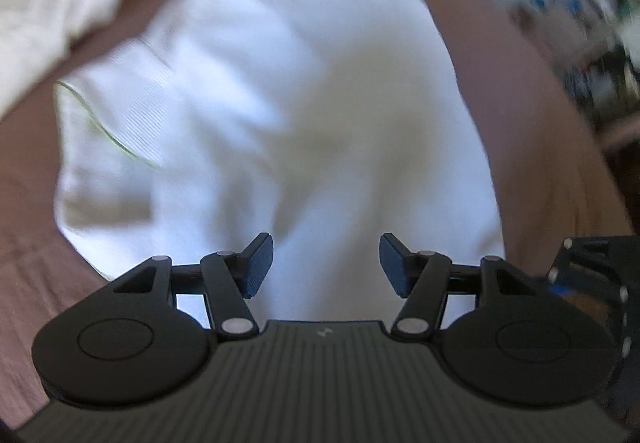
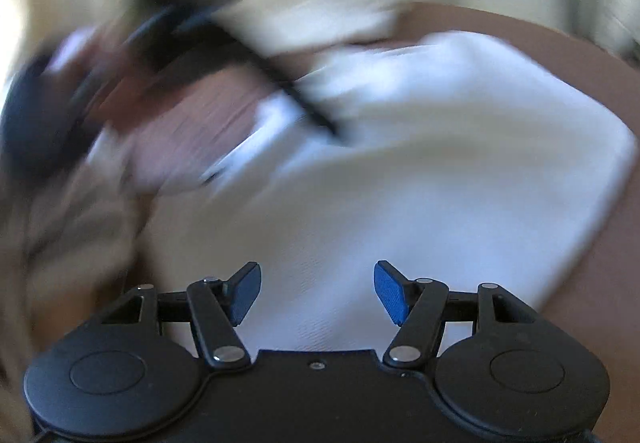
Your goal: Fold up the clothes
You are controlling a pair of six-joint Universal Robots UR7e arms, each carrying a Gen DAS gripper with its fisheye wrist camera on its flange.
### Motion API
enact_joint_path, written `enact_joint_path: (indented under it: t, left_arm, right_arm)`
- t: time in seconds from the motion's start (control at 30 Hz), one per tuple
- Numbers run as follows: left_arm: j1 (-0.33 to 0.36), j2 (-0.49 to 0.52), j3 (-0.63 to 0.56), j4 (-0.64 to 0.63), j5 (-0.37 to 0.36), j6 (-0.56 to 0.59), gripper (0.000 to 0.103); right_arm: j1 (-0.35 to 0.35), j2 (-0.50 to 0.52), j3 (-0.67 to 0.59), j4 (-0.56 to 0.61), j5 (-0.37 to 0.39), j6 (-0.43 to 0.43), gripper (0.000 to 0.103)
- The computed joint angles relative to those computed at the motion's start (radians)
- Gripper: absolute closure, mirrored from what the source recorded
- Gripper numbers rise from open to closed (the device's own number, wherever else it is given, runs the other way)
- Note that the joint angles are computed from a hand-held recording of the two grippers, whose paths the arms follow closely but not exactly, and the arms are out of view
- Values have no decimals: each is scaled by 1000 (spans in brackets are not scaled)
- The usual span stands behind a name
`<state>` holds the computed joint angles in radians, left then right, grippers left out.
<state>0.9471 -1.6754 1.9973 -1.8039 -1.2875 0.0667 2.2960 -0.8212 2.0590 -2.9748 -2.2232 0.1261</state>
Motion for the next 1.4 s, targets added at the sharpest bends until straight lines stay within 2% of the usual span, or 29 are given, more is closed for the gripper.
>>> enact_joint_path:
  t: [0.1,0.17,0.2,0.27,0.3,0.33,0.37,0.4,0.5,0.53,0.6,0.7,0.83,0.9,0.97,1.0,1.07,1.17,1.3,1.33,1.37,1.4]
  left_arm:
    - [-12,-13,31,62,21,31,45]
    - [-11,-19,44,81,39,32,44]
    - [-8,-19,46,81,42,30,44]
    - [5,-10,35,69,33,14,44]
    - [11,-6,30,59,27,6,44]
    - [15,-8,29,41,26,6,44]
    - [18,-11,29,22,24,9,44]
    - [18,-19,31,1,24,20,44]
    - [29,-37,28,-56,-8,62,44]
    - [35,-43,25,-74,-35,82,44]
    - [41,-56,21,-105,-96,124,43]
    - [31,-81,22,-130,-191,190,39]
    - [37,-100,15,-115,-310,289,33]
    - [31,-106,25,-100,-336,321,28]
    - [8,-119,49,-110,-302,338,20]
    - [-14,-130,66,-115,-258,342,19]
    - [-75,-155,121,-147,-114,369,19]
    - [-136,-178,207,-228,53,418,19]
    - [-168,-181,272,-347,138,387,21]
    - [-161,-181,267,-361,121,366,41]
    - [-161,-180,259,-356,113,349,68]
    - [-160,-179,250,-351,105,332,80]
  right_arm:
    - [39,91,-72,132,4,-109,35]
    - [56,154,-116,211,-26,-188,35]
    - [69,192,-128,216,-70,-242,34]
    - [94,264,-132,101,-177,-408,25]
    - [101,286,-132,40,-209,-485,24]
    - [102,296,-133,2,-234,-519,40]
    - [101,307,-143,-19,-282,-512,59]
    - [93,306,-155,0,-322,-468,93]
    - [70,300,-154,-117,-382,-493,93]
    - [61,287,-153,-128,-391,-471,93]
    - [37,237,-144,-126,-362,-381,93]
    - [0,177,-132,-149,-332,-289,93]
    - [-54,122,-124,-230,-323,-227,93]
    - [-79,86,-106,-276,-309,-210,93]
    - [-88,50,-75,-308,-284,-185,93]
    - [-92,35,-61,-323,-271,-172,93]
    - [-106,10,-50,-347,-241,-164,93]
    - [-79,10,-19,-367,-224,-141,93]
    - [-77,10,-23,-356,-198,-148,93]
    - [-77,7,-21,-351,-198,-141,93]
    - [-77,4,-19,-346,-199,-134,92]
    - [-73,1,-13,-351,-212,-123,91]
